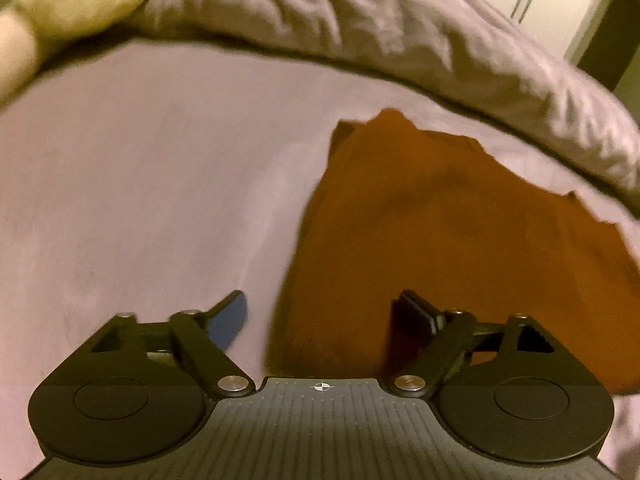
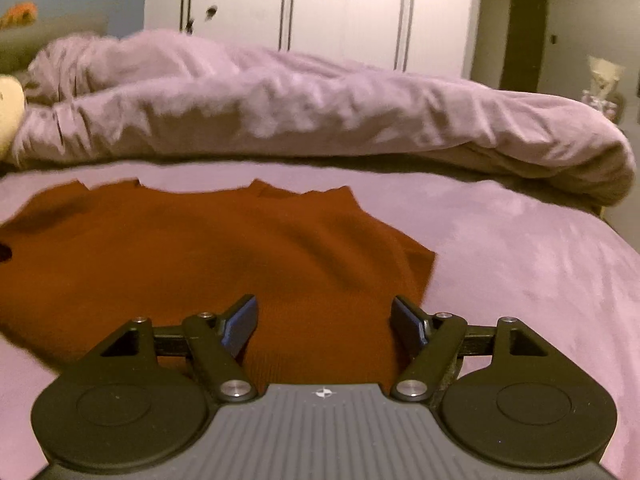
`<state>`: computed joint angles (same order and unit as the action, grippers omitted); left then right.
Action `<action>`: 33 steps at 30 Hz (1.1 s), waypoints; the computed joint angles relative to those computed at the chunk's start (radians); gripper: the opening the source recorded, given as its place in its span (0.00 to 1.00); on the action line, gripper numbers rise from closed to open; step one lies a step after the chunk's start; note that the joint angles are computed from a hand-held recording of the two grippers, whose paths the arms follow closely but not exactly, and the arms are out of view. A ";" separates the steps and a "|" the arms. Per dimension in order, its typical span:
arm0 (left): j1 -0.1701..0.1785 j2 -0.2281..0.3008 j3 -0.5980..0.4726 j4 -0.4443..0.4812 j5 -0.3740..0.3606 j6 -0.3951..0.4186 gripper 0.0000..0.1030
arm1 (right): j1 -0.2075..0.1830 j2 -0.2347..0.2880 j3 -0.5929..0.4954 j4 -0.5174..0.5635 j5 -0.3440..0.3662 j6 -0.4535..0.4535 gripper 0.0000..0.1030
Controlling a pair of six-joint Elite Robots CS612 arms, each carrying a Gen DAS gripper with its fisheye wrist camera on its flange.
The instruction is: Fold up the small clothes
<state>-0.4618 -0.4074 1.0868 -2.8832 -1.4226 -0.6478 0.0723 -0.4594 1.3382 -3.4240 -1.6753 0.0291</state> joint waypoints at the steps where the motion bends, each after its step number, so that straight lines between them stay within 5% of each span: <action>1: 0.005 -0.011 0.026 -0.026 -0.028 -0.030 0.79 | 0.000 -0.008 0.023 -0.023 -0.003 0.015 0.72; 5: 0.021 -0.036 0.087 -0.083 -0.143 -0.106 0.70 | 0.003 -0.034 0.082 -0.056 -0.016 0.066 0.72; 8: 0.021 -0.033 0.068 -0.041 -0.157 -0.136 0.67 | 0.008 -0.043 0.098 -0.054 -0.008 0.076 0.70; 12: 0.026 -0.027 0.058 -0.064 -0.240 -0.189 0.63 | 0.016 -0.053 0.111 -0.047 0.009 0.074 0.55; 19: 0.036 0.020 0.025 -0.151 -0.238 -0.310 0.63 | 0.023 -0.065 0.128 -0.034 0.037 0.072 0.53; 22: 0.034 0.035 -0.006 -0.149 -0.223 -0.285 0.63 | 0.026 -0.066 0.129 -0.039 0.043 0.075 0.52; 27: 0.042 0.066 -0.057 -0.152 -0.245 -0.329 0.33 | 0.026 -0.067 0.127 -0.034 0.060 0.085 0.45; 33: 0.051 0.097 -0.083 -0.206 -0.260 -0.398 0.36 | 0.027 -0.066 0.123 -0.025 0.061 0.082 0.45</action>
